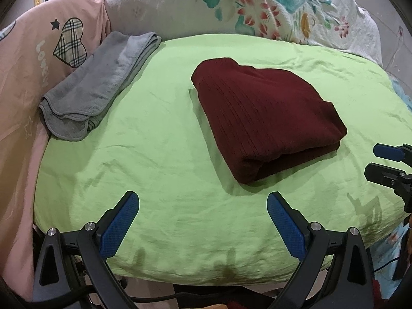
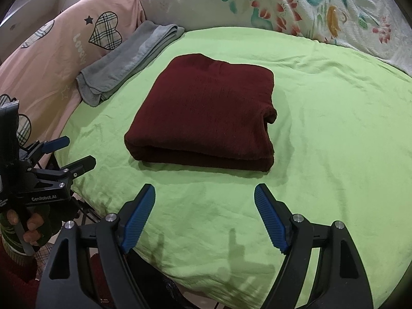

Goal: Fold large clothes

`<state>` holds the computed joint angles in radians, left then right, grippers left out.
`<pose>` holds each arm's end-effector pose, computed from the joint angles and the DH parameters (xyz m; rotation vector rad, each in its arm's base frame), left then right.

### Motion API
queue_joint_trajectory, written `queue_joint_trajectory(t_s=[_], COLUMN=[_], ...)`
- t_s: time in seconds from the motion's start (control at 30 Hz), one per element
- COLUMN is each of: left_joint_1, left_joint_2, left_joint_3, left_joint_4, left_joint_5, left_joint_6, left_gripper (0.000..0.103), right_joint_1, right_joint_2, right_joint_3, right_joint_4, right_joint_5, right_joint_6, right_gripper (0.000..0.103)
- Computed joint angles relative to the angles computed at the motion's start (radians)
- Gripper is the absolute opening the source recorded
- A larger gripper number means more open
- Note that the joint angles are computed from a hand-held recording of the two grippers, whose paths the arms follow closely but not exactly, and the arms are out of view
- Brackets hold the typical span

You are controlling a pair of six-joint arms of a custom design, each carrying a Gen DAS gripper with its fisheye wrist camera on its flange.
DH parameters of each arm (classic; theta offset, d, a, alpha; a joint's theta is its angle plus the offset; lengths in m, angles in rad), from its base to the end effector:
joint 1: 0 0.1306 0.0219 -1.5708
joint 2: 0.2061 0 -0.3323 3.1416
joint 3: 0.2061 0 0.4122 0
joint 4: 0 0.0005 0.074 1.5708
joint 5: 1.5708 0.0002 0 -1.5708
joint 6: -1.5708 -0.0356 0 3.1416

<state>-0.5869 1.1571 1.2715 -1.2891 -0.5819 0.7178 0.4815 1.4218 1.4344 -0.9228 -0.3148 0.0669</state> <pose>0.3459 -0.2072 0.4070 -0.3094 2.4530 0.2866 0.4552 0.2497 0.3823 -0.8083 2.3710 0.5650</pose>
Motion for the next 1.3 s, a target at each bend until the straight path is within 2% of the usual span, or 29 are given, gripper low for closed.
queue_joint_trajectory(t_s=[1.3], left_joint_1=[-0.017], left_joint_2=[-0.002], left_joint_3=[0.008], left_joint_4=[0.007], left_joint_5=[-0.01], left_joint_6=[0.017], left_gripper=[0.1], right_joint_1=[0.016], right_joint_2=[-0.013], right_joint_3=[-0.021], right_joint_4=[0.023], right_joint_5=[-0.002], right_joint_6=[-0.017], right_gripper=[0.08])
